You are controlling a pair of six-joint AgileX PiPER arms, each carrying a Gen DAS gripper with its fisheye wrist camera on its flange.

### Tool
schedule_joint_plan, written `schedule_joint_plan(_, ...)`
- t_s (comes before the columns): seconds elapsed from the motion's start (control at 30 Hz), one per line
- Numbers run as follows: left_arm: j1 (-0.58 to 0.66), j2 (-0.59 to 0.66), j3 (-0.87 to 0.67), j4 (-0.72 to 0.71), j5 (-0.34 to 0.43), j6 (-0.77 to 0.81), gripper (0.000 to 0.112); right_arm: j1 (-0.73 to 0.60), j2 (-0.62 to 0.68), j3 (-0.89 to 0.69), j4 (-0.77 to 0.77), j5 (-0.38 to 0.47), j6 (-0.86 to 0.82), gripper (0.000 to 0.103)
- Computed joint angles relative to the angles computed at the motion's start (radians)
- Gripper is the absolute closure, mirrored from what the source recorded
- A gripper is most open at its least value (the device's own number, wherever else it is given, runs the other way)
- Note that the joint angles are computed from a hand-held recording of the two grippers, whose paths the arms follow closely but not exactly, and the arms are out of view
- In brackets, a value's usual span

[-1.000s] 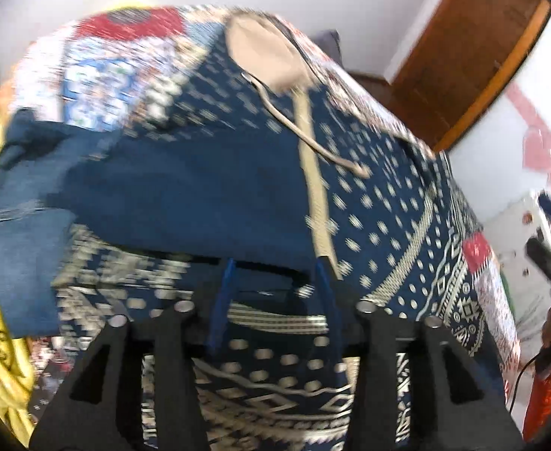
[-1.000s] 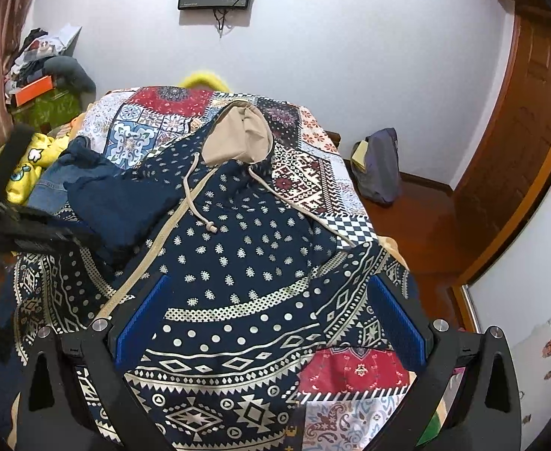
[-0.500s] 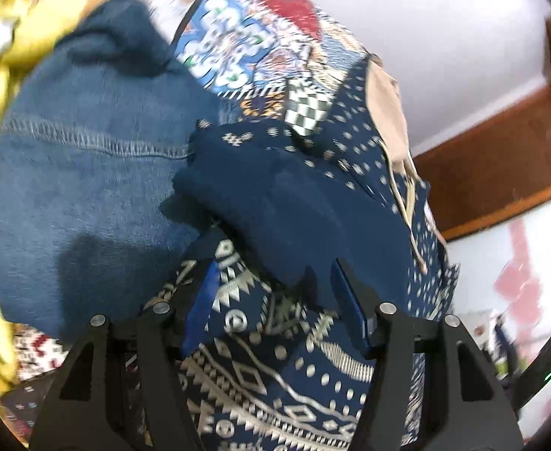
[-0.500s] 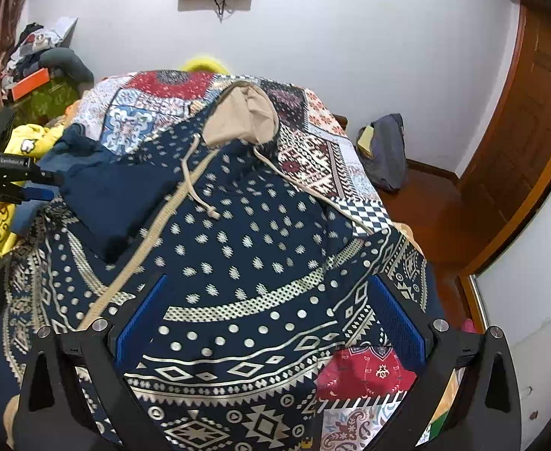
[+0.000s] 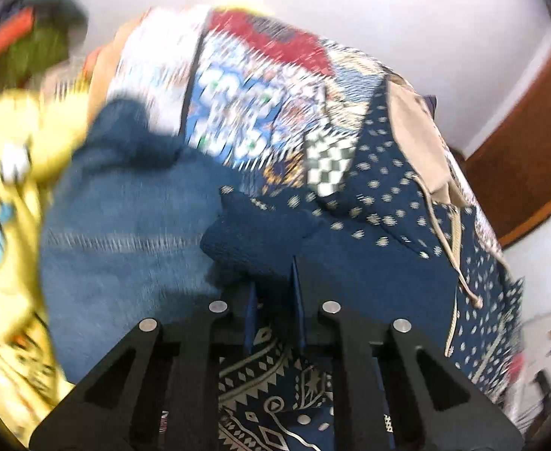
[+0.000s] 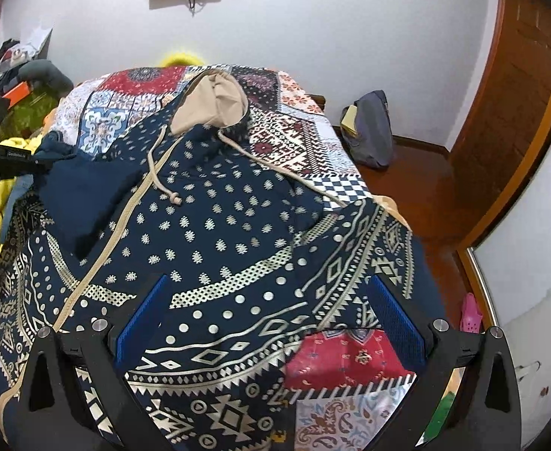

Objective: Fold large clothes

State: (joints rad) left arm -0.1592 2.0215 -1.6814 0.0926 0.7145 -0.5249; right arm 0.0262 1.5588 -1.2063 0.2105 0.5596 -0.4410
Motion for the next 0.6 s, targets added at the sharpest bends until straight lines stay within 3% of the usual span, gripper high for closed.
schedule_joint_plan(0.13,-0.080,0.021,-0.155,0.134,0.135,-0.035,0.099,-0.038,-0.032,-0.008,0.058,0.024,-0.056,0.000)
schedule_joint_plan(0.2,-0.108,0.040,-0.240,0.167,0.190,-0.028,0.112,-0.061,-0.061,0.002,0.095,0.028,-0.097,0.000)
schedule_joint_plan(0.47,-0.234,0.096,-0.524,0.126,0.274,0.017,0.112,-0.157,-0.133,0.054,0.154,0.018,-0.207,0.000)
schedule_joint_plan(0.6,-0.291,0.248,-0.829,0.045,0.411,0.088,0.112,-0.224,-0.136,0.064,0.196,0.033,-0.262,0.000)
